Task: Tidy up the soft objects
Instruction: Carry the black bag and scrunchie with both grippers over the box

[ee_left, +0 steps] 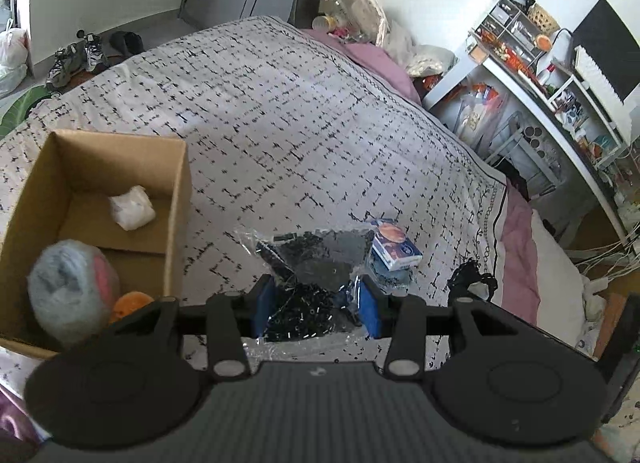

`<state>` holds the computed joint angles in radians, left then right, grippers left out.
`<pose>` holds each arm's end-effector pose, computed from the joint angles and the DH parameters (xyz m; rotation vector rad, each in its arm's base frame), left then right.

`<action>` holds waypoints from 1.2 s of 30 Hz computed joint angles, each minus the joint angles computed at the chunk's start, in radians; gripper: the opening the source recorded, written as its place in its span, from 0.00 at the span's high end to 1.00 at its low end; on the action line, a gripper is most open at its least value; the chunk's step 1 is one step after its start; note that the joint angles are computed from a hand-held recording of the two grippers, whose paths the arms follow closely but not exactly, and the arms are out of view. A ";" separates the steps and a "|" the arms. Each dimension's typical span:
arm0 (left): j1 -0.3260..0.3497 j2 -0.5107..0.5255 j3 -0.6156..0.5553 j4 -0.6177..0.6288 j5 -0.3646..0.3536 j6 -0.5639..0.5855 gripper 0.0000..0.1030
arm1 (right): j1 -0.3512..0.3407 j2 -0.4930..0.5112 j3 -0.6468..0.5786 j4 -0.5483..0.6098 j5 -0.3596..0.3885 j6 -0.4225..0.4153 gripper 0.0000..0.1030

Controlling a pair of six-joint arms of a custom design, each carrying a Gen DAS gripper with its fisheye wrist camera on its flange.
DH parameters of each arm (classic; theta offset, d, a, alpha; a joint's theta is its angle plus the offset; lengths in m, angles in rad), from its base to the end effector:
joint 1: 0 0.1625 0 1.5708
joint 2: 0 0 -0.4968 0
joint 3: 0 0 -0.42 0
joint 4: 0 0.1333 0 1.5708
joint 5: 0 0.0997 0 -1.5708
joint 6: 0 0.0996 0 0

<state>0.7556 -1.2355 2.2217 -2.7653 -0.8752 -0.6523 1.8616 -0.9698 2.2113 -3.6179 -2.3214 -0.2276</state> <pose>-0.2350 -0.4922 0.2272 0.1148 2.6325 -0.8437 0.2170 -0.4970 0.1963 0.2110 -2.2652 0.9834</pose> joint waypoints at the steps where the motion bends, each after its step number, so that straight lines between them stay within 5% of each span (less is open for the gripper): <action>1: 0.003 -0.010 0.001 0.003 0.000 0.003 0.57 | 0.009 0.001 -0.003 0.006 -0.003 0.008 0.67; 21: 0.100 -0.213 0.004 0.099 0.030 0.063 0.57 | 0.183 0.127 -0.140 0.098 -0.029 0.114 0.66; 36: 0.211 -0.273 -0.025 0.119 -0.008 0.138 0.57 | 0.266 0.229 -0.250 0.197 -0.013 0.162 0.66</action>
<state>0.9664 -1.5085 2.1968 -2.6466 -0.8831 -0.5147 2.1277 -0.7406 1.9616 -3.4209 -2.3341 -0.0658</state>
